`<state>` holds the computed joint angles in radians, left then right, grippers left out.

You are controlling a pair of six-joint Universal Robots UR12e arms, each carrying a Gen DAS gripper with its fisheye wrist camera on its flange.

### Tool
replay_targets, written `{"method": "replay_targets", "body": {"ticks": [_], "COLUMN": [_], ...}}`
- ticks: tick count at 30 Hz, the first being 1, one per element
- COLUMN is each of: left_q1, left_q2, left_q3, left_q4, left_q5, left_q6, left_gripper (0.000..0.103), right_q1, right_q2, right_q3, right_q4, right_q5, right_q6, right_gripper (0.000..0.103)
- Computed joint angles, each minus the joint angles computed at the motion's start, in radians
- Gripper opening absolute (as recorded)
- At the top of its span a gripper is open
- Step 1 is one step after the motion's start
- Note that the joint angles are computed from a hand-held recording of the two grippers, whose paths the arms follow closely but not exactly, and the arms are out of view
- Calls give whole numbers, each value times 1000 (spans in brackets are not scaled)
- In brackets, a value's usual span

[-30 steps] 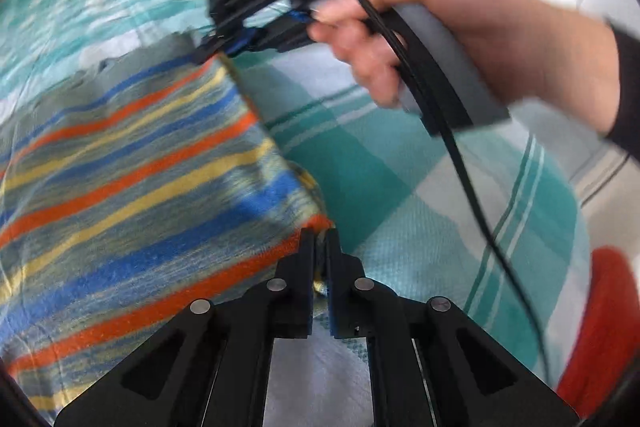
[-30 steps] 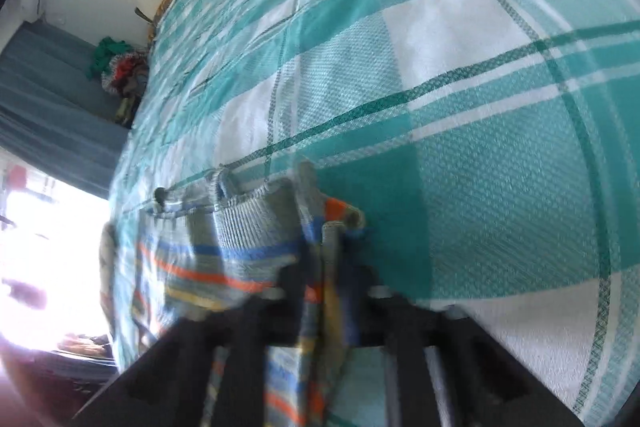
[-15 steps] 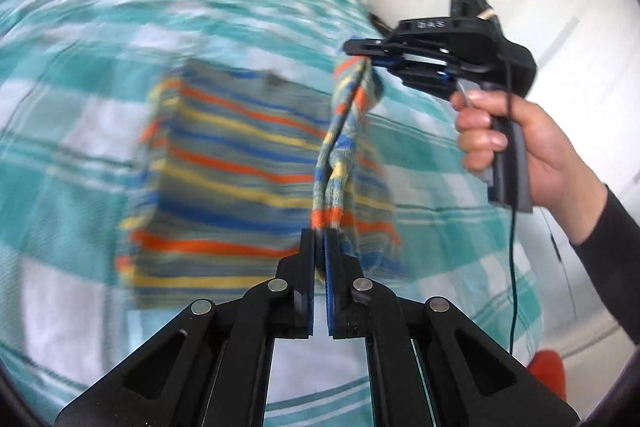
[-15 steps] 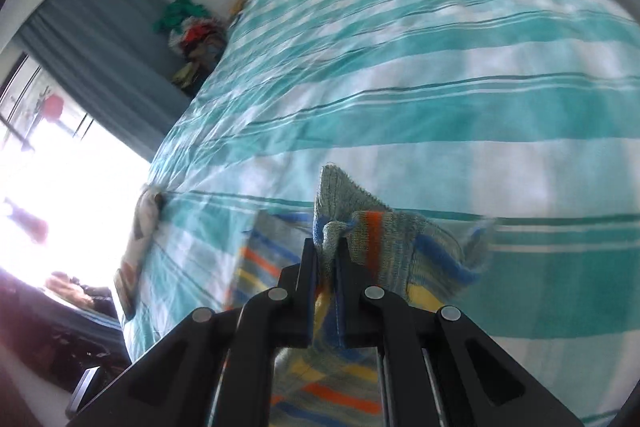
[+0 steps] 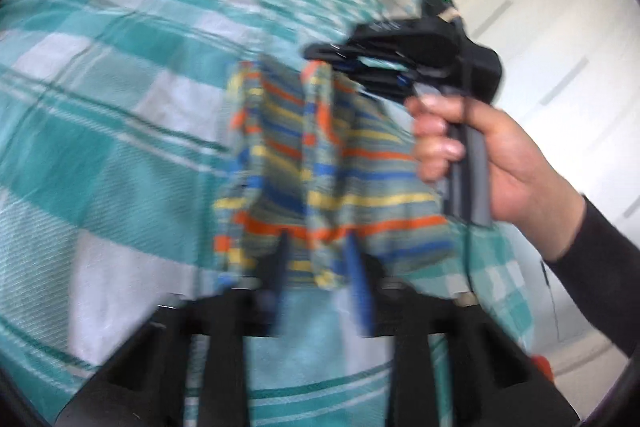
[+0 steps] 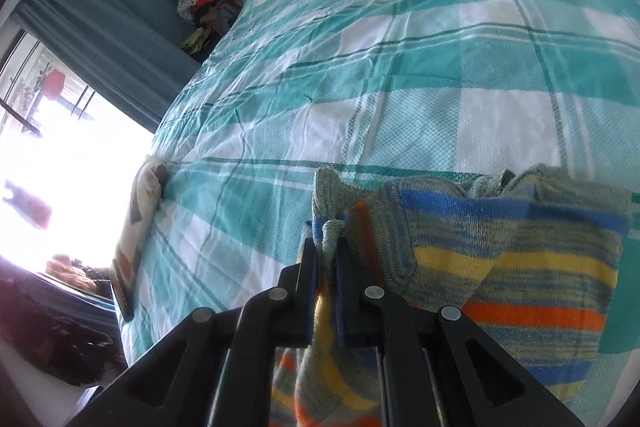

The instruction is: Fold small clothes

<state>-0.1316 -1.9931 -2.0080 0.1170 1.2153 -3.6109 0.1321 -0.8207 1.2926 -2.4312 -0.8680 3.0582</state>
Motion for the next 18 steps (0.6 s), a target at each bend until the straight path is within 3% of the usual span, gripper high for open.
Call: {"method": "replay_targets", "body": {"ticks": [1,5,8,9,12,15,18], "left_q1": [-16,-42,-47,-48,-38,-26,-12], "left_q2": [-1,-28,-50,-56,-47,-11,6], "left_q3": [13,65,96,105,92,58,46], "left_q4": [-25,-123,-169,-183,-155,-129,-162], "left_q5": [29,46,31,36,51,95,129], "left_q6": [27,83,70,55,-25,-18,-7], "left_gripper": [68,61,37,9,8,7,7], "right_q1": [-5,-32,-44,-47,-51,-44,-29], "right_q2": [-4,-25,-37,-39,-43,-31,-3], "right_q3": [2,22,33,35,39,21,-11], "right_q4": [-3,-34,-39,-40,-54,-59,-44], "right_q5": [11,73,111,122,123,114,107], "right_q6": [-2,-33,-57,-67,-67,-56,-43], "right_gripper": [8,8,8,8,8,8,8]}}
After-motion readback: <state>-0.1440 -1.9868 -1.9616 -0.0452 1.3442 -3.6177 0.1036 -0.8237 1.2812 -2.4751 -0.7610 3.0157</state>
